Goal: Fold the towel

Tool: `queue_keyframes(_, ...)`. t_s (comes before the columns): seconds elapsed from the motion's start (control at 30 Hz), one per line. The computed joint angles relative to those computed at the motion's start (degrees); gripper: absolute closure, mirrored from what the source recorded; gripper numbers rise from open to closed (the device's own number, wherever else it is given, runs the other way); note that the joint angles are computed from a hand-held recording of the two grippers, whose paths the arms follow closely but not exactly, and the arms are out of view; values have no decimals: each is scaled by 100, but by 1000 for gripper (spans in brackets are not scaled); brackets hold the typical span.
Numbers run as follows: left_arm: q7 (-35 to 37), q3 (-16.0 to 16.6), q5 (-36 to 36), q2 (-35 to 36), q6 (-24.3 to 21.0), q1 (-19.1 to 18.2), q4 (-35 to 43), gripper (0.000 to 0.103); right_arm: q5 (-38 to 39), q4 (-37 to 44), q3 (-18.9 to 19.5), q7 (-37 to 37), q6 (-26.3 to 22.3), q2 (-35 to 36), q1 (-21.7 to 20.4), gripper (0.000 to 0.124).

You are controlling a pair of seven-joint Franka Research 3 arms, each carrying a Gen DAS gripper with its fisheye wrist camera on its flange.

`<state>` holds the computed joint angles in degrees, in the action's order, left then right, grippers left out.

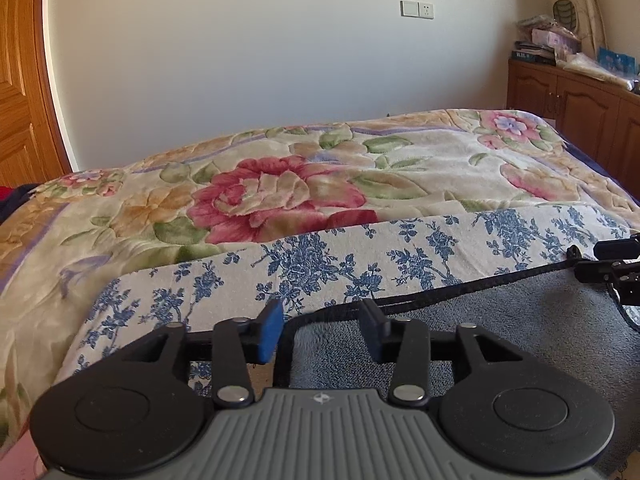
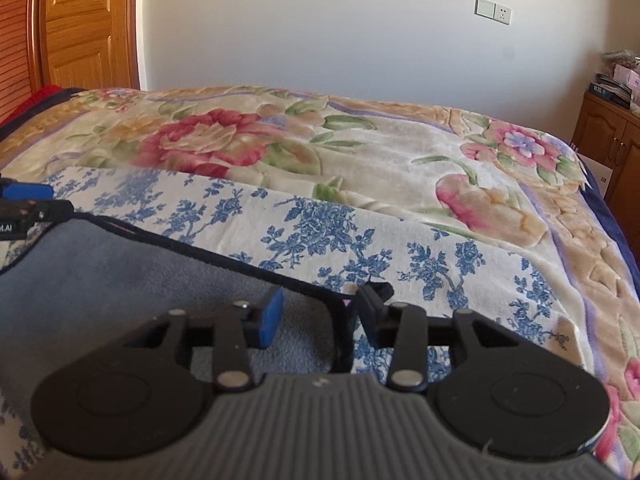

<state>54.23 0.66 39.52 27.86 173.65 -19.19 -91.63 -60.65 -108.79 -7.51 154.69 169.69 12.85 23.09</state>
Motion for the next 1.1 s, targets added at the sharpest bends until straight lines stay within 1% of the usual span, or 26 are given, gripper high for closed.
queue_keyframes(0.03, -84, 83, 63, -55, 18, -68, -43, 50, -5, -50, 1, 27, -2, -62, 10, 81)
queue_keyframes(0.1, -258, 193, 188, -189, 66, -158, -159, 39, -25, -150, 31, 129, -7, -195, 5, 81)
queue_keyframes(0.2, -394, 200, 352, -414, 40, -187, -325, 33, -142, -333, 149, 335, -70, -448, -42, 81)
queue_keyframes(0.27, -467, 144, 441, -597, -19, -166, -454, 30, -161, -480, 287, 415, -107, -645, -122, 81)
queue_keyframes(0.47, -404, -296, 419, -1259, -147, 120, -972, 30, -246, -856, 782, 539, -271, -1224, -410, 81)
queue_keyframes(0.57, -539, -393, 611, -1594, -218, 163, -1216, 30, -173, -1018, 1027, 500, -340, -1476, -561, 81)
queue_keyframes(0.67, -619, -562, 700, -1948, -268, 290, -1513, 30, -103, -1184, 1239, 467, -361, -1725, -708, 81)
queue_keyframes(0.83, -513, -875, 415, -2446, -300, 578, -1994, 29, 81, -1447, 1559, 351, -369, -2096, -939, 81)
queue_keyframes(0.97, -600, -1028, 368, -2793, -339, 740, -2289, 29, 176, -1651, 1819, 364, -392, -2382, -1127, 81)
queue_keyframes(1.1, -478, -1164, 211, -3086, -355, 859, -2523, 29, 259, -1856, 2065, 477, -420, -2661, -1315, 81)
